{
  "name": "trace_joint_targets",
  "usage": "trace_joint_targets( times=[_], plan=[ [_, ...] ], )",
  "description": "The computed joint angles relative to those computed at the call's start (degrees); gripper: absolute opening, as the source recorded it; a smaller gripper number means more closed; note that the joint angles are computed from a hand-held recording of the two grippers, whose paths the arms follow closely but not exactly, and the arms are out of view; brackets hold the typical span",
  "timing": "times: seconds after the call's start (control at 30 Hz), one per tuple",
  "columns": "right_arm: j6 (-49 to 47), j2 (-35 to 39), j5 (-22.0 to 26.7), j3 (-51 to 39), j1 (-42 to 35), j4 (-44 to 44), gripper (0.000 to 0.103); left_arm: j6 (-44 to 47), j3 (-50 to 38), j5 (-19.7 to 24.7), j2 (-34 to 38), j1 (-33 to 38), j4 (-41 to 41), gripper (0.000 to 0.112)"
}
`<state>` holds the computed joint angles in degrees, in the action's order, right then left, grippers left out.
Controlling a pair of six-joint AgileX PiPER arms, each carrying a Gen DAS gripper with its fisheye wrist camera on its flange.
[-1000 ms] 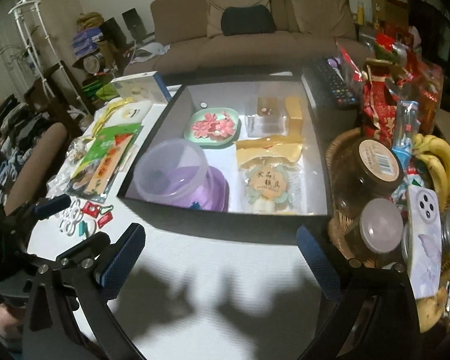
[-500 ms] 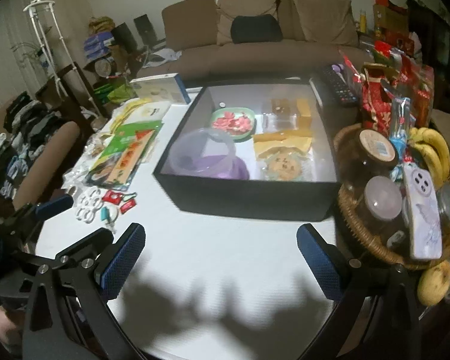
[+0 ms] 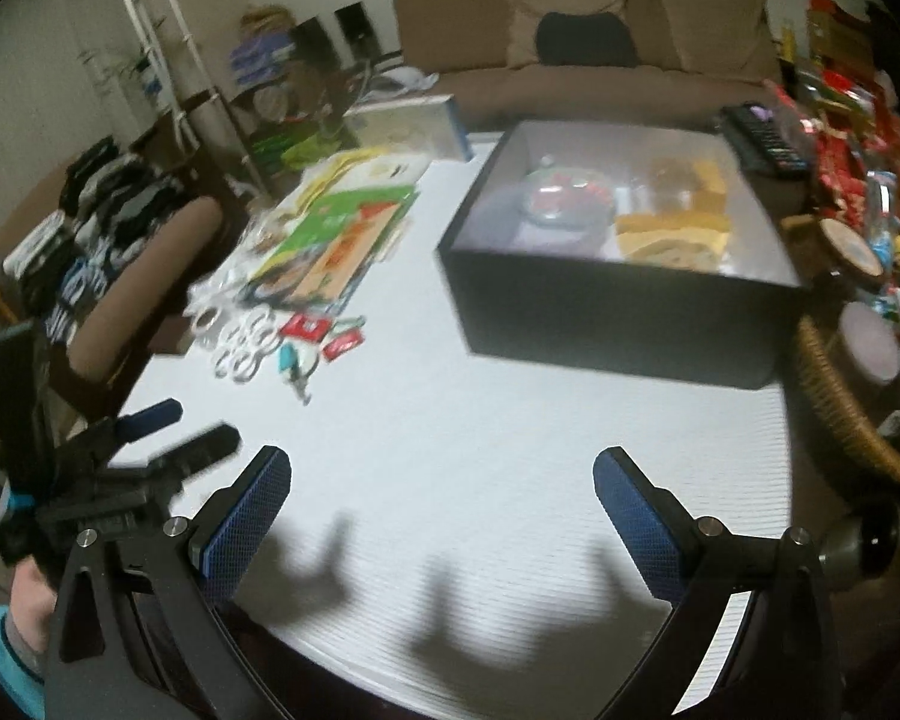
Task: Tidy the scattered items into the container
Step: 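Reach the left gripper to the white flower-shaped mould and grasp it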
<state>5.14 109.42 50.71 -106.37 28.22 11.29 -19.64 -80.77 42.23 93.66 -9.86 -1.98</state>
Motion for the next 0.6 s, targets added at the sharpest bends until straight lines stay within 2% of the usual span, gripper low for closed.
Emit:
trace_joint_targets(
  times=[0.1,0.23,0.37,0.6],
  plan=[
    [0.34,1.78,-0.83,-0.03,1.95,-0.01,0.103,3.53,4.19,-1.89,-0.95,6.38,-4.03,0.103],
    [1.12,3.55,-2.57,0.16,4.04,-0.26,0.103,6.71,4.41,-2.67,1.03,13.61,-5.99,0.103],
    [2.46,4.85,-3.08,-0.07,5.48,-1.85,0.103,9.44,-0.80,-2.37,6.96,18.69,-5.73,0.103],
    [4.25,6.79,-0.88,-2.32,4.77,-2.62,0.103,14.29,-13.38,0.70,19.35,19.69,-3.30,0.103]
  ],
)
